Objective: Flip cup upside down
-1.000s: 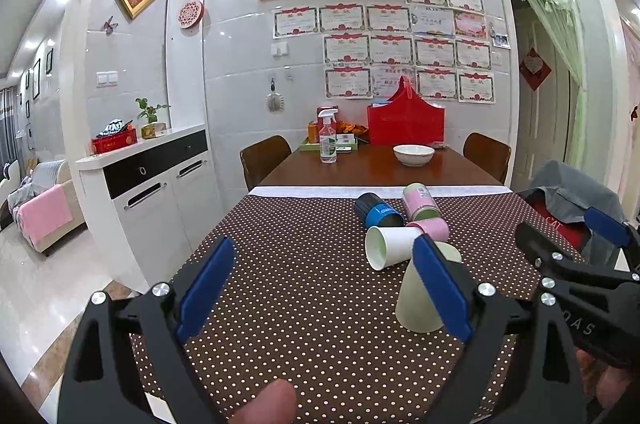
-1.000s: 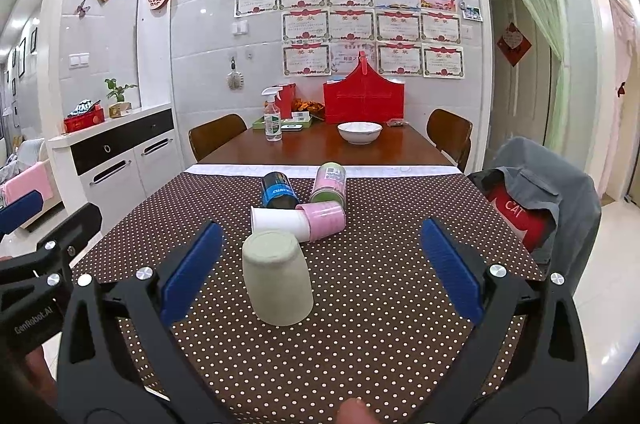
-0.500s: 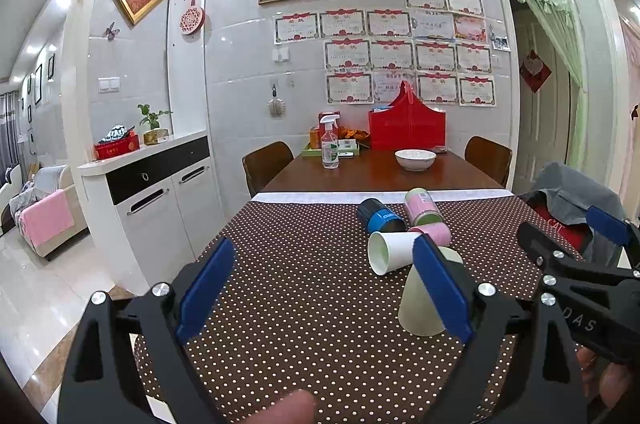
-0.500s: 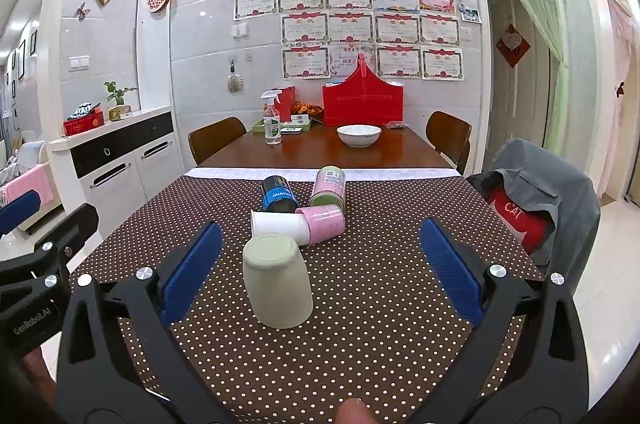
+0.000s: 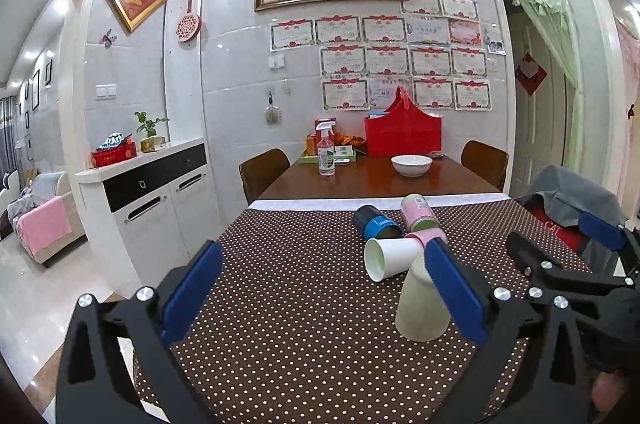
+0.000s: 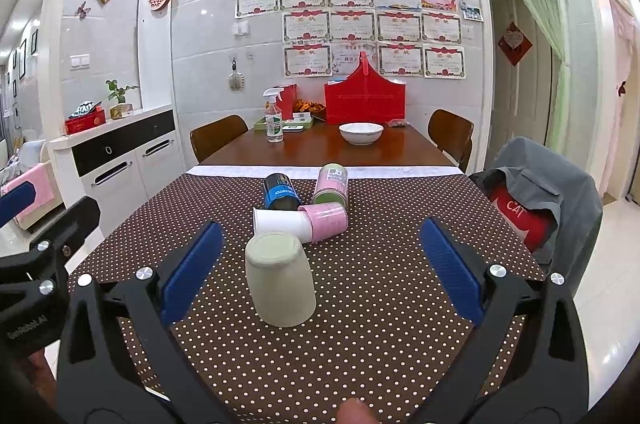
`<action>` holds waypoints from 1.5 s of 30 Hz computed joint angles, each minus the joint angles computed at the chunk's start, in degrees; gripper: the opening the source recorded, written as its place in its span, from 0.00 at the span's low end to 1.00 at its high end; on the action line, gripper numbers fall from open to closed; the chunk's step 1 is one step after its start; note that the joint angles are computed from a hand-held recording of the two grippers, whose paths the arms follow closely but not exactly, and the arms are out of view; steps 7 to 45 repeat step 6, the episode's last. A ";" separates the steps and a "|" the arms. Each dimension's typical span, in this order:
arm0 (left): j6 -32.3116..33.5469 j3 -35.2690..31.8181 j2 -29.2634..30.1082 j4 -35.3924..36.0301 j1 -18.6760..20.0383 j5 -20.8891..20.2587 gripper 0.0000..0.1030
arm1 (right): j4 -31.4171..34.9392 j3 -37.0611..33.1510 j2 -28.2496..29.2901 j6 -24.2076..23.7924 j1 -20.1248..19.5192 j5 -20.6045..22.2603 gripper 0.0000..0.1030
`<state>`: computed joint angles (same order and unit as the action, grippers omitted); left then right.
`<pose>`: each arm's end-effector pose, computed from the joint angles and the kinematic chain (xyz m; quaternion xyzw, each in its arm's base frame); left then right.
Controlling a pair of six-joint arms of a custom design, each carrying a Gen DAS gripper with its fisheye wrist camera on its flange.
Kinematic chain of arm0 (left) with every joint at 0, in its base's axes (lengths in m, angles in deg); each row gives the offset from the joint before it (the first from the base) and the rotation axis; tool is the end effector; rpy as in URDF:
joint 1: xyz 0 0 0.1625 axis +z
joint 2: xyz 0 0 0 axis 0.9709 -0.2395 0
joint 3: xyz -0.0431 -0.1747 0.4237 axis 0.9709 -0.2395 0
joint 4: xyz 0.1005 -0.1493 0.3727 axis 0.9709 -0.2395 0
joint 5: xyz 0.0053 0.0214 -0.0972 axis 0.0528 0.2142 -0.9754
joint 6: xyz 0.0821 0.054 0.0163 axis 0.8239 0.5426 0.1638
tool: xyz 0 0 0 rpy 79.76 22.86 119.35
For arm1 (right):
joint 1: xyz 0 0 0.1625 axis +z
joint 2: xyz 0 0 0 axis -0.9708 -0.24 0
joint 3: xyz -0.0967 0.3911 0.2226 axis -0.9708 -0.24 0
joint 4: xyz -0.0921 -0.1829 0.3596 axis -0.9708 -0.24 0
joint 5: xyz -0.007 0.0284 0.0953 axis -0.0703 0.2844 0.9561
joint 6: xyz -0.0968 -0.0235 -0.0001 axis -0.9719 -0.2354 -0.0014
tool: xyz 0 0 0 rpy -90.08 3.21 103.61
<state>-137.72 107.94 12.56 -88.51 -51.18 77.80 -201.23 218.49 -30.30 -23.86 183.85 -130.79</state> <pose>-0.3539 -0.4071 0.1379 0.3366 0.7496 -0.5080 0.2584 0.1927 -0.3795 0.2741 0.1066 -0.7175 0.5846 0.3633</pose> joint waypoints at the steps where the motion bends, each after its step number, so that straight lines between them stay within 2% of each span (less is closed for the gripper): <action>1: -0.22 -0.20 0.08 0.35 0.08 -0.02 0.96 | 0.00 0.05 -0.04 0.05 -0.02 0.07 0.94; 45: -0.51 -0.69 0.38 0.78 0.26 -0.42 0.96 | -0.35 -0.01 0.06 -0.23 -0.01 0.18 0.94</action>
